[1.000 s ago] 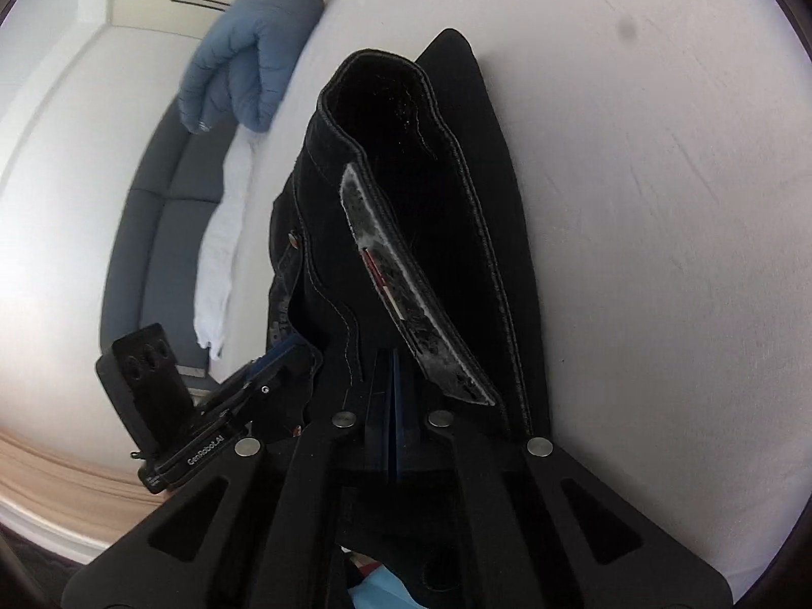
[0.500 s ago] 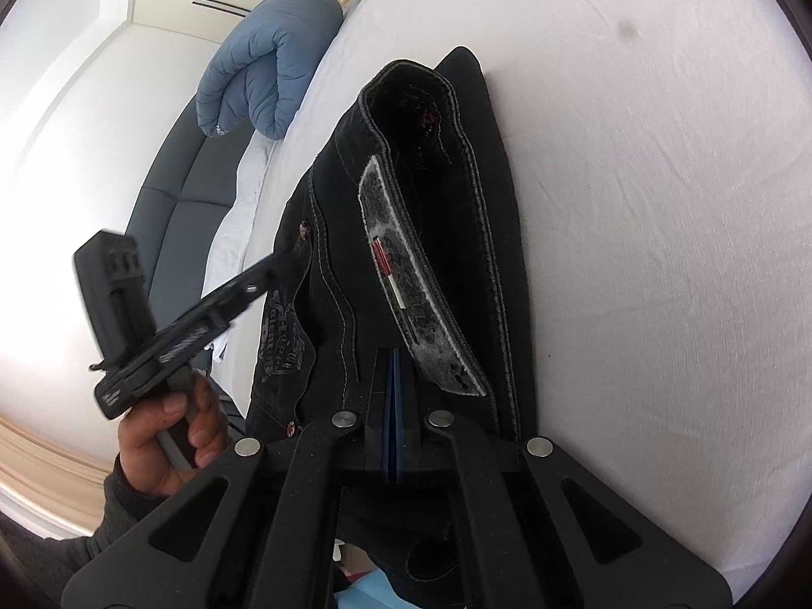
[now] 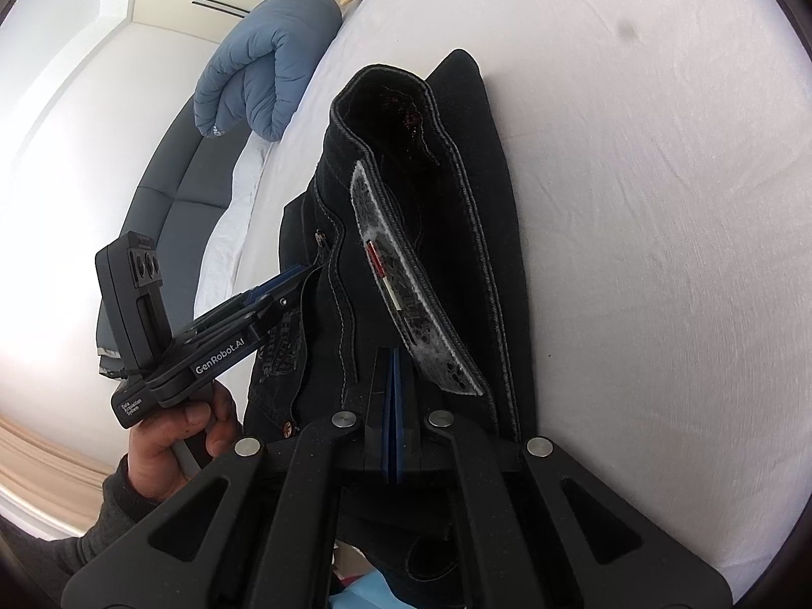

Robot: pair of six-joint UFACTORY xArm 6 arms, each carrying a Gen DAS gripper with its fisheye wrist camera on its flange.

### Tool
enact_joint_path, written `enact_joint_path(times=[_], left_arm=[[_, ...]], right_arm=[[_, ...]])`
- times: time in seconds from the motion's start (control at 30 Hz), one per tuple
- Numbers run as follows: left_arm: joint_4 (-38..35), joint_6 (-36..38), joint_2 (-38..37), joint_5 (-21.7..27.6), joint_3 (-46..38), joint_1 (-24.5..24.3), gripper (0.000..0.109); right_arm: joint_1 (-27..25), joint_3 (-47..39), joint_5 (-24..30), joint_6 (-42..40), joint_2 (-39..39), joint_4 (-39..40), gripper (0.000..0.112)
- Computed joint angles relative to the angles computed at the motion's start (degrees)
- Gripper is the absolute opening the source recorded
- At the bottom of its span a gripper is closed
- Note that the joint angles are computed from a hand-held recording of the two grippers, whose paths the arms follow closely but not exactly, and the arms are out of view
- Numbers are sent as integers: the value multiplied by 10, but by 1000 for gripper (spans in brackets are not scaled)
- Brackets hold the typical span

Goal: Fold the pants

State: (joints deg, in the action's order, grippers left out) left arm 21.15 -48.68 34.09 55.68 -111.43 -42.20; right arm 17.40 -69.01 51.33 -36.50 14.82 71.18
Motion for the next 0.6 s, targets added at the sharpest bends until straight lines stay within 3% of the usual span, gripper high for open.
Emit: enact_joint_path(times=[0.33, 0.6], left_arm=[[43, -70, -58, -16, 88, -25, 34], [137, -164, -123, 4, 178, -87, 34]], right_arm=[[10, 17, -25, -2, -14, 9, 0], [19, 32, -46, -14, -26, 22, 0]])
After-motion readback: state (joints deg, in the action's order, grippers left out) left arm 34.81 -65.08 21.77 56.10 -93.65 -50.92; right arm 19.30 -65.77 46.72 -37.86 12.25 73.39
